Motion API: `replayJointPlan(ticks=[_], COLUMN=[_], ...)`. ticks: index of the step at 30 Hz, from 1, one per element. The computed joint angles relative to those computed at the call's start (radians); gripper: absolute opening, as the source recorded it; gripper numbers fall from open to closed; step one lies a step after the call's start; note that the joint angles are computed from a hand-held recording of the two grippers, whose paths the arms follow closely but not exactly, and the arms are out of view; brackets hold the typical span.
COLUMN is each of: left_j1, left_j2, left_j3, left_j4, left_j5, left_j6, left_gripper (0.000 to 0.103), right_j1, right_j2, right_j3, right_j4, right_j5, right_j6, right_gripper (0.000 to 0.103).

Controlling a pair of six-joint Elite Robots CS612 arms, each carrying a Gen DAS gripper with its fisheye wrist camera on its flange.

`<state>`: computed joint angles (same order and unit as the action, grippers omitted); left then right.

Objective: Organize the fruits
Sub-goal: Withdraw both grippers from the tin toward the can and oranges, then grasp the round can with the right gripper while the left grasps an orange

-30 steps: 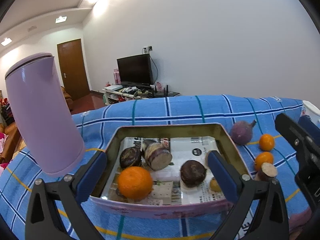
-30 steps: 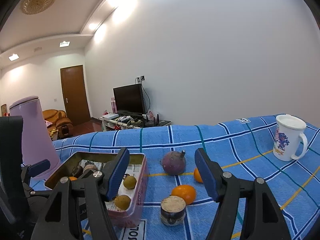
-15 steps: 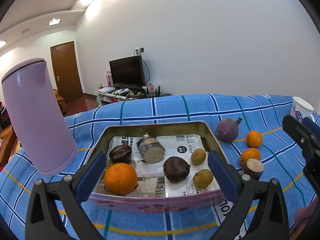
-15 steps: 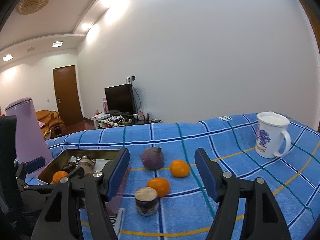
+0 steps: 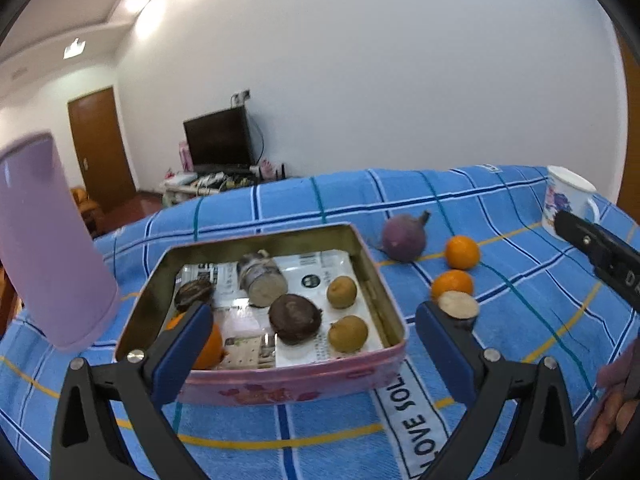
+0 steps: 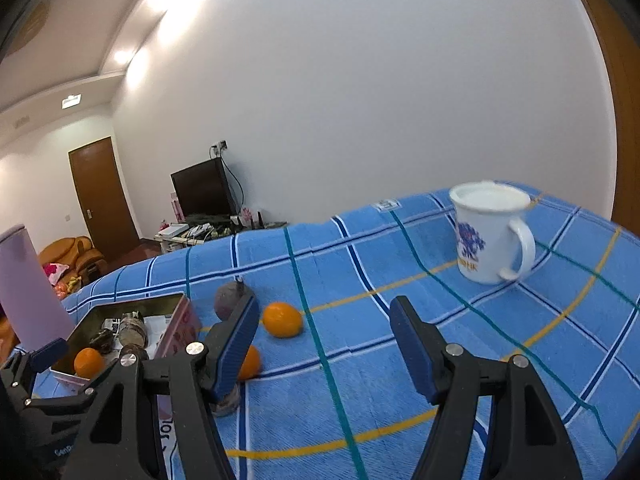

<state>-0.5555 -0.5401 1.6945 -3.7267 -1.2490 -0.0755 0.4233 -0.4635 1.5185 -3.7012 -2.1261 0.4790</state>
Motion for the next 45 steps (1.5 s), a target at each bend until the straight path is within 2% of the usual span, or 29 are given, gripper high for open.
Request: replayJointPlan(ticks=[3, 5, 8, 9, 11, 13, 15, 17, 19, 22, 24, 25, 26, 27, 30, 33, 34, 36, 38, 40, 44, 45], left_j1=[-0.005, -0.006, -0.01, -0.012, -0.02, -0.022, -0.018, -0.016, -0.009, 0.007, 0.019, 0.024, 0.027, 0.028, 0.022, 0.016, 0.015, 0.012, 0.011, 0.011, -0.005, -0.013], left_j2=[-0.001, -0.003, -0.004, -0.004, 0.006, 0.009, 0.008, 0.007, 0.009, 0.008, 0.005, 0.004, 0.004, 0.006, 0.015, 0.024, 0.023, 0.023, 0.017, 0.009, -0.005, -0.007], left_j3=[0.005, 0.006, 0.006, 0.006, -0.002, -0.006, -0.007, -0.009, -0.017, -0.023, -0.024, -0.024, -0.023, -0.025, -0.03, -0.033, -0.032, -0.027, -0.019, -0.013, -0.017, -0.022], left_j4=[-0.013, -0.007, -0.009, -0.012, -0.022, -0.025, -0.03, -0.048, -0.062, -0.055, -0.033, -0.025, -0.02, -0.019, -0.039, -0.063, -0.066, -0.081, -0.084, -0.079, -0.026, -0.011], left_j5=[-0.011, -0.011, 0.031, 0.052, 0.122, 0.148, 0.149, 0.191, 0.228, 0.252, 0.224, 0.203, 0.185, 0.171, 0.165, 0.158, 0.153, 0.131, 0.098, 0.032, -0.032, -0.039], left_j6=[0.029, 0.039, 0.043, 0.044, 0.071, 0.084, 0.097, 0.107, 0.083, 0.008, -0.034, -0.045, -0.051, -0.048, -0.01, 0.024, 0.028, 0.036, 0.028, 0.019, 0.021, 0.032], left_gripper=[0.103, 0.103, 0.103, 0.103, 0.103, 0.103, 0.103, 0.103, 0.103, 0.103, 0.103, 0.103, 0.103, 0.103, 0.103, 0.103, 0.103, 0.103, 0.103, 0.103, 0.102, 0.101], right_j1=[-0.011, -0.022, -0.037, -0.041, -0.054, -0.069, -0.074, -0.074, -0.075, -0.063, -0.054, -0.051, -0.05, -0.051, -0.061, -0.061, -0.063, -0.08, -0.103, -0.125, -0.126, -0.126], right_j2=[-0.013, -0.018, -0.016, -0.015, -0.012, -0.009, -0.008, -0.007, -0.005, -0.002, 0.001, 0.002, 0.004, 0.004, 0.001, -0.008, -0.013, -0.018, -0.022, -0.024, -0.036, -0.035], right_j3=[0.019, 0.021, 0.005, -0.003, -0.018, -0.029, -0.034, -0.034, -0.041, -0.073, -0.1, -0.109, -0.116, -0.12, -0.111, -0.089, -0.074, -0.031, 0.01, 0.043, 0.076, 0.08], right_j4=[0.024, 0.046, 0.1, 0.124, 0.17, 0.208, 0.232, 0.241, 0.25, 0.314, 0.383, 0.401, 0.414, 0.428, 0.421, 0.405, 0.384, 0.269, 0.147, 0.041, -0.023, -0.035], right_j5=[0.087, 0.191, 0.342, 0.383, 0.47, 0.543, 0.568, 0.585, 0.609, 0.603, 0.566, 0.551, 0.546, 0.541, 0.565, 0.551, 0.542, 0.565, 0.575, 0.568, 0.423, 0.408], right_j6=[-0.001, -0.015, -0.029, -0.033, -0.004, 0.026, 0.02, -0.002, -0.017, -0.061, -0.077, -0.081, -0.087, -0.086, -0.1, -0.141, -0.143, -0.102, -0.032, 0.045, 0.049, 0.057], right_gripper=[0.069, 0.069, 0.069, 0.066, 0.063, 0.061, 0.058, 0.058, 0.058, 0.058, 0.056, 0.052, 0.044, 0.04, 0.04, 0.039, 0.039, 0.039, 0.039, 0.039, 0.039, 0.039])
